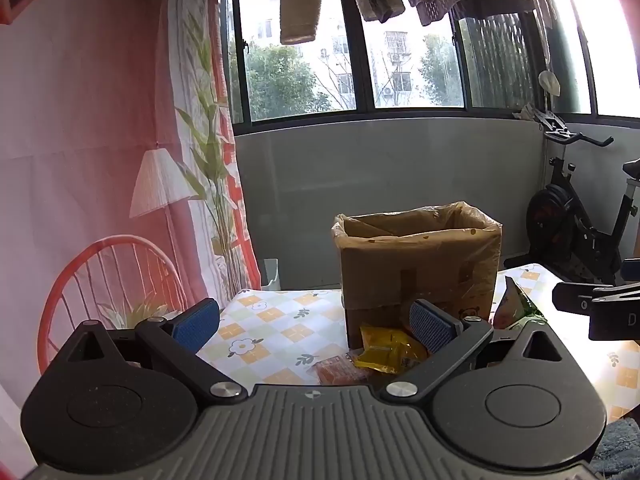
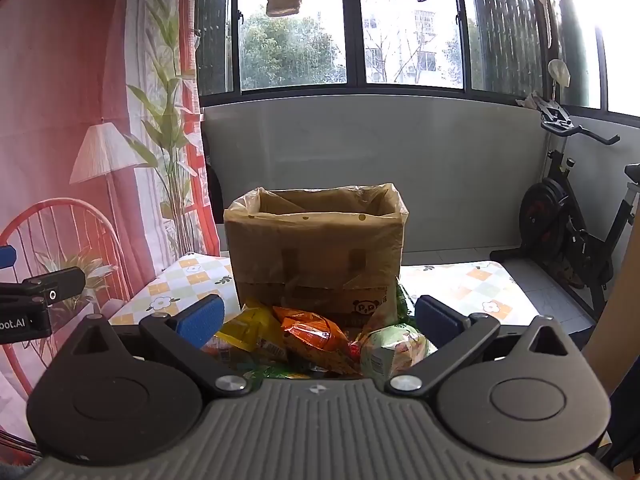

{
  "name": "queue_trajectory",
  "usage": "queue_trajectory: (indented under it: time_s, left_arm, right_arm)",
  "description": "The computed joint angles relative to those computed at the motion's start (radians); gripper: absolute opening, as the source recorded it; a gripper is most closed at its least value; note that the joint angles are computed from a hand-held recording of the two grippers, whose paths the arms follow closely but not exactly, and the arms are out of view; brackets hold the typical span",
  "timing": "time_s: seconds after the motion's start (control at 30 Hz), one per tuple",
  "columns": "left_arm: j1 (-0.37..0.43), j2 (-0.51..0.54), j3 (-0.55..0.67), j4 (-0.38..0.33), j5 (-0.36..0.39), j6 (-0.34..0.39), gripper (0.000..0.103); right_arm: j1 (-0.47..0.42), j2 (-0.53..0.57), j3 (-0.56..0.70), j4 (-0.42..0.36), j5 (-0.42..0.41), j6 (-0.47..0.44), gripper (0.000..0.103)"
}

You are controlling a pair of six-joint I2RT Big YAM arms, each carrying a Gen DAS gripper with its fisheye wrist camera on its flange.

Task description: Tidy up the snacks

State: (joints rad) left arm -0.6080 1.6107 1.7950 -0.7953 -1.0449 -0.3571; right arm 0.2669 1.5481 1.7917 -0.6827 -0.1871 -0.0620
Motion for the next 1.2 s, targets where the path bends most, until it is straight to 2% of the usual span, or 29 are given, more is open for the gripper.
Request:
queue_trajectory:
  time_s: [0.03, 0.07, 0.2, 0.33, 0.6, 0.87, 0.97, 1.2]
  left_arm:
    - [0.014, 0.009, 0.028, -0.063, 0.043, -0.051, 0.102]
    - [0.016, 0.012, 0.036, -0.076, 0.047, -0.058, 0.102]
    - [0.027, 0.002, 0.032, -0.075, 0.059, -0.053, 0.102]
    - [0.015, -0.005, 0.001, -0.022, 0.033, -0.043, 0.102]
    - [0.009, -0.007, -0.008, 0.002, 0.04, -0.044, 0.102]
    - [0.011, -0.018, -0.021, 0.004, 0.051, -0.072, 0.102]
    - [0.014, -0.017, -0.015, -0.017, 0.058, -0.095, 0.102]
    - [0.012, -0.011, -0.002, -0.023, 0.059, -0.084, 0.102]
  right_arm:
    - [0.002, 0.0, 0.0, 0.001, 0.005, 0.0, 0.103]
    - [0.002, 0.001, 0.004, -0.006, 0.008, 0.002, 0.103]
    - [-0.001, 0.001, 0.001, -0.002, 0.005, 0.011, 0.103]
    - [0.002, -0.001, -0.006, 0.01, 0.014, 0.008, 0.103]
    - [0.005, -0.004, -0.007, 0.014, 0.025, -0.001, 0.103]
    - [0.006, -0.006, -0.012, 0.021, 0.027, 0.0, 0.103]
    - [0.008, -0.003, -0.01, 0.014, 0.024, 0.001, 0.103]
    - [0.008, -0.001, -0.005, 0.014, 0.021, 0.0, 0.103]
